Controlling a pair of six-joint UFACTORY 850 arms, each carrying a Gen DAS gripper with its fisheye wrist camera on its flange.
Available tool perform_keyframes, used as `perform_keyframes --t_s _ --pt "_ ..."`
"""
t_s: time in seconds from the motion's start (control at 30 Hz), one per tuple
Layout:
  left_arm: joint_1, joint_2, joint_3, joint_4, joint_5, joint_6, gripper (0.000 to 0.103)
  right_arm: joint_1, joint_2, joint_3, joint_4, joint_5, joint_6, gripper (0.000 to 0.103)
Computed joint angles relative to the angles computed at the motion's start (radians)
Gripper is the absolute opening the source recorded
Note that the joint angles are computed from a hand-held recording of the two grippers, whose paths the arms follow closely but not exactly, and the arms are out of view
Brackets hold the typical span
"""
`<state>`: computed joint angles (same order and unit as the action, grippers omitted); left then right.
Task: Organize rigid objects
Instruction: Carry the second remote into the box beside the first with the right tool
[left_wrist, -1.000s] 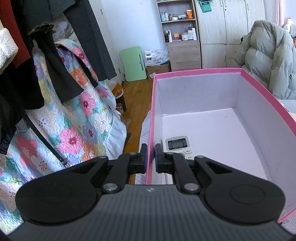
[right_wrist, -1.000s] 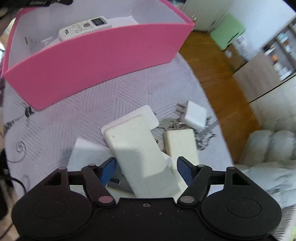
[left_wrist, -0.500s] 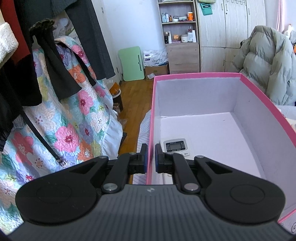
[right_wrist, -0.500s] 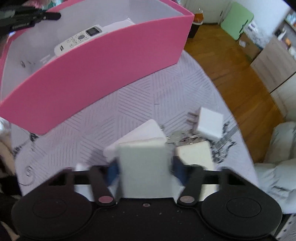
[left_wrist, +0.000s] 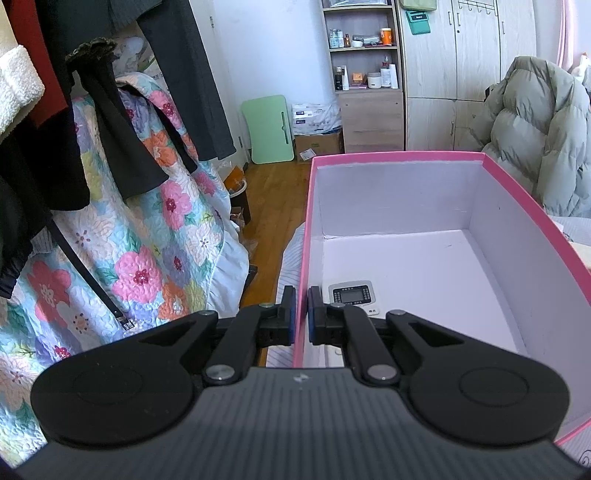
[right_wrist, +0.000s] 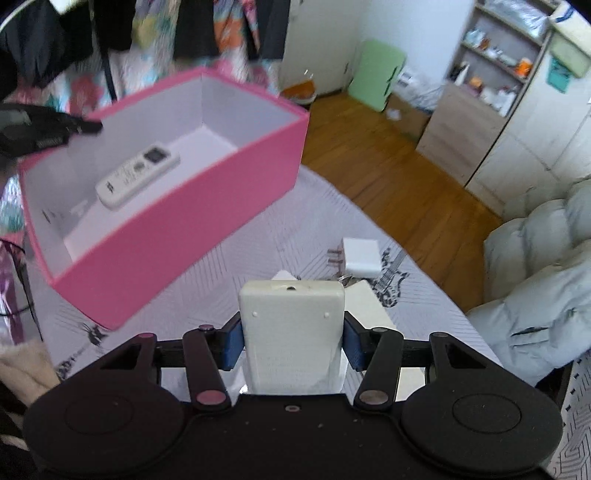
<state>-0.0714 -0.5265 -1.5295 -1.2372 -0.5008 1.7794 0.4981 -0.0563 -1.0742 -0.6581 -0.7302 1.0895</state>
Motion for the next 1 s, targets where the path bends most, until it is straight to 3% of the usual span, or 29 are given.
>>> perform_keyframes --t_s 0.33,0.47,0.6,0.77,0.9,1.0 --pt "0.001 -0.001 -0.002 -0.001 -0.004 -0.003 0.005 0.071 0.05 -0.025 -0.145 -0.063 0.157 0.057" --pt "0.003 -0.002 -0.008 0.008 -0.011 -0.02 0.005 0.074 0.056 -0.062 -0.218 -0.029 0.21 0.057" --pt "0.005 -0.011 -0.025 0.034 -0.026 -0.061 0.005 0.062 0.089 -0.069 -0.326 0.096 0.325 0.057" --pt "-0.005 -0.001 -0.004 -0.008 0.008 -0.018 0.005 -0.004 0.044 -0.099 -0.344 0.323 0.346 0.057" --pt "-0.008 0.006 0.007 -0.021 0.011 -0.014 0.005 -0.056 -0.09 -0.176 -0.241 0.456 0.266 0.057" --pt "-0.002 -0.003 -0.008 0.005 -0.009 -0.052 0.005 -0.079 -0.227 -0.27 -0.139 0.451 0.175 0.057"
